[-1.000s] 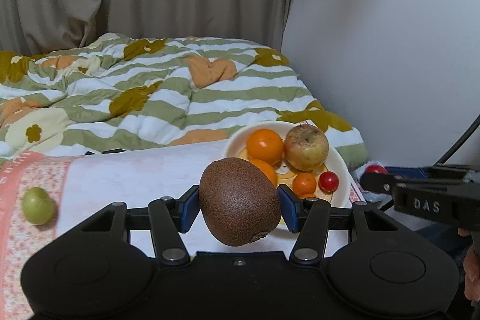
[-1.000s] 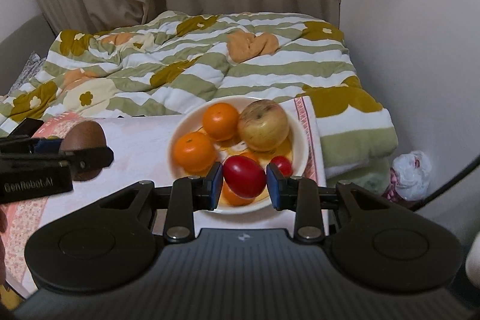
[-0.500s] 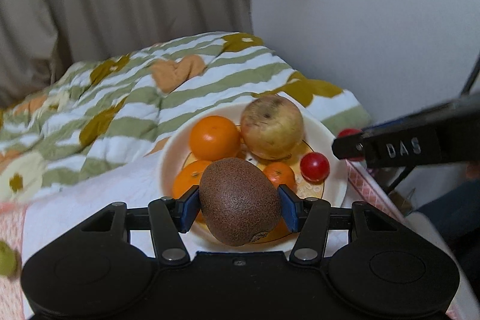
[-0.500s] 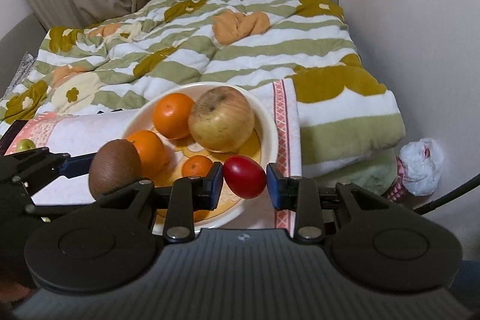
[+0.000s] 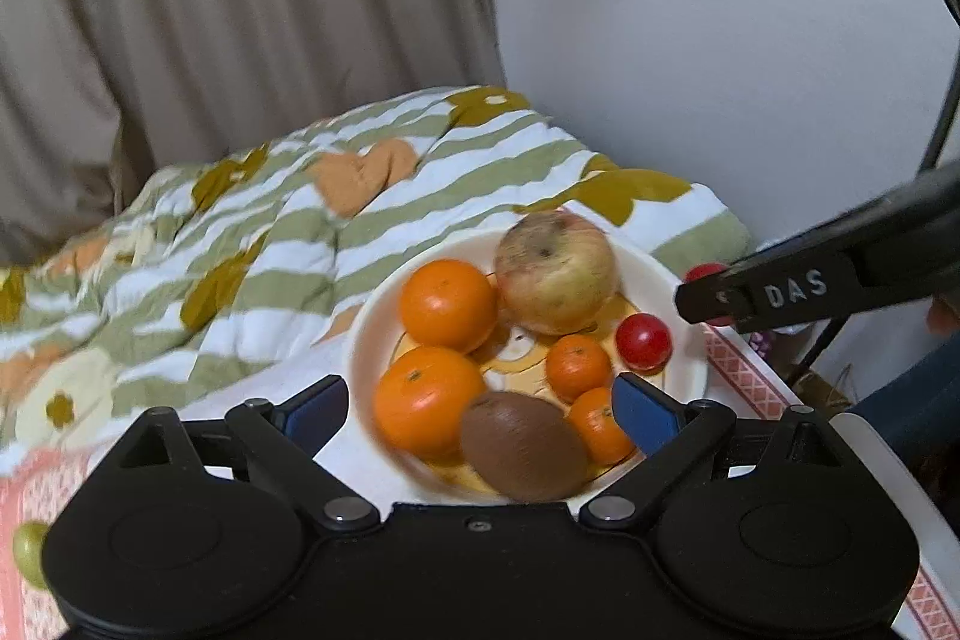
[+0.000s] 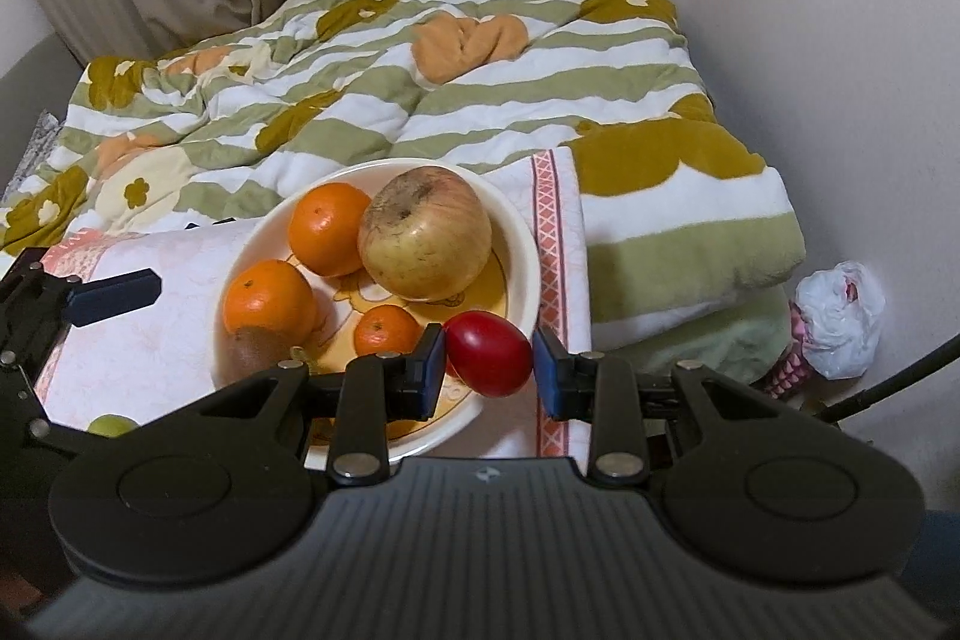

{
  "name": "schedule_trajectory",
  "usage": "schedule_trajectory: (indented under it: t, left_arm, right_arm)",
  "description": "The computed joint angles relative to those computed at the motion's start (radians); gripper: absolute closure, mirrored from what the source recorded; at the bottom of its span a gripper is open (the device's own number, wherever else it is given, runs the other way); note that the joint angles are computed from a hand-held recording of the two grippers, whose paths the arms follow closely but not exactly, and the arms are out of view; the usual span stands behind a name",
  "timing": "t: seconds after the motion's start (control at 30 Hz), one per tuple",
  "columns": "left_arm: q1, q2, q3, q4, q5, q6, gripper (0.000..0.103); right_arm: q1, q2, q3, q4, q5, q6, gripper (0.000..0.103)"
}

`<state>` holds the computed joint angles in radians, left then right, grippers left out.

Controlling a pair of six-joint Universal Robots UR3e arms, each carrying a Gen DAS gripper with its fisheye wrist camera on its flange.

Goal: Organize fruits
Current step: 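Release the kiwi from the left tool while the right tool releases the tomato into the bowl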

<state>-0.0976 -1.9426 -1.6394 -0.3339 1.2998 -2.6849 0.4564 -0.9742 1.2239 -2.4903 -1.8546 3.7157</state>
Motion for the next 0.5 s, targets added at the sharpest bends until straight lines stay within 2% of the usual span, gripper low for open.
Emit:
schedule_trajectory:
  t: [0.5]
  left_arm:
    - [0.136,0.141,-0.060,-0.147,-0.044,-0.091,0.005]
  right_arm:
    - [0.027,0.128,-0.177,0.070,0.036,-0.016,0.056]
